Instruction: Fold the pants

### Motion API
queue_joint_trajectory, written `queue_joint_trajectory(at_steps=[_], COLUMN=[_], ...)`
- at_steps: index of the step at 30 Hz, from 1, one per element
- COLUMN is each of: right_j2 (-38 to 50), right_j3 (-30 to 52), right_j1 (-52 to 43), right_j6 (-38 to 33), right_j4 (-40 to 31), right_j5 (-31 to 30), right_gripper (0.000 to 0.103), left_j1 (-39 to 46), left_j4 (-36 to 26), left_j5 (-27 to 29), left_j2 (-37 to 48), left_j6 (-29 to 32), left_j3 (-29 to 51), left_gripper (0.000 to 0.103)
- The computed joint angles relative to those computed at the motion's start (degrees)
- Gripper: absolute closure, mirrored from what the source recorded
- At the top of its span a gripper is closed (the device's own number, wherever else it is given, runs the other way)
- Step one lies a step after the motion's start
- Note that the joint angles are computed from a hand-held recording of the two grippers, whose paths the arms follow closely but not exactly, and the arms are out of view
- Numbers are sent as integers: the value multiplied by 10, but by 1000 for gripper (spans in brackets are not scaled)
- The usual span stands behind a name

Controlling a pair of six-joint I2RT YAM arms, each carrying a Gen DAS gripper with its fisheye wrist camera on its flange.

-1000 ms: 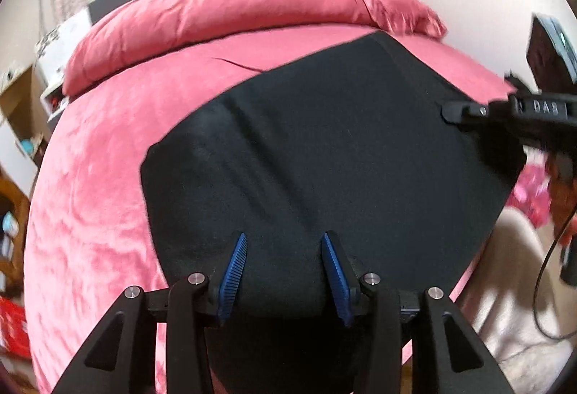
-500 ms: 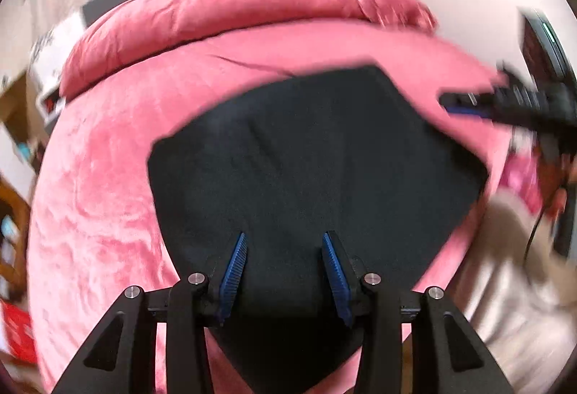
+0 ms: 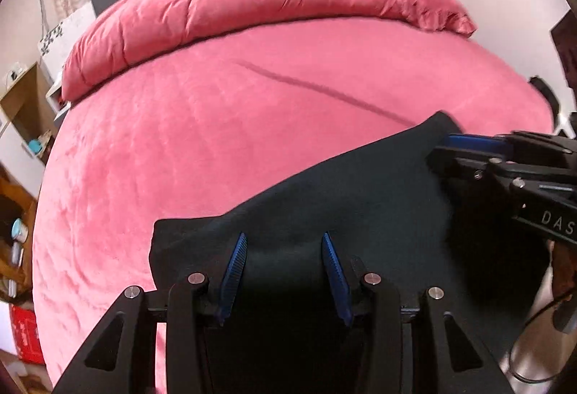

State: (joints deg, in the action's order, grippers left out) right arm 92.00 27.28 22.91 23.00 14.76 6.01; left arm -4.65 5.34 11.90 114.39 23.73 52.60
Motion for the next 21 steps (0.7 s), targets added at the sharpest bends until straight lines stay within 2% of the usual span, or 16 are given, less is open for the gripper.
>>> queue_joint_trajectory(at_steps=[2, 4, 6, 12, 17, 19, 21], right_j2=[53, 85, 104, 138, 116, 81, 37], right_j3=[28, 13, -1, -33, -60, -81, -102], right_j1=[-16, -41, -56, -64, -56, -50, -35], right_j6=[11, 29, 42, 51, 58, 71, 84], right_j4=[-11, 40, 86, 180, 211, 203, 192], right_j5=[4, -22, -31, -25, -22, -19, -9], right_gripper=[79, 83, 91, 98, 98, 97, 88], left_j1=[6, 18, 20, 20, 33, 41, 42], left_j4=[-16, -15, -7, 18, 35, 41, 55], left_j5=[18, 45, 49, 53, 59, 61, 52], left_j2=[34, 61, 74, 82, 45, 28, 5], left_j6=[-8, -14, -8, 3, -14, -23, -24], left_j3=[28, 47, 51, 49, 3, -17, -46], left_gripper=[56, 56, 55, 55, 55, 55, 55])
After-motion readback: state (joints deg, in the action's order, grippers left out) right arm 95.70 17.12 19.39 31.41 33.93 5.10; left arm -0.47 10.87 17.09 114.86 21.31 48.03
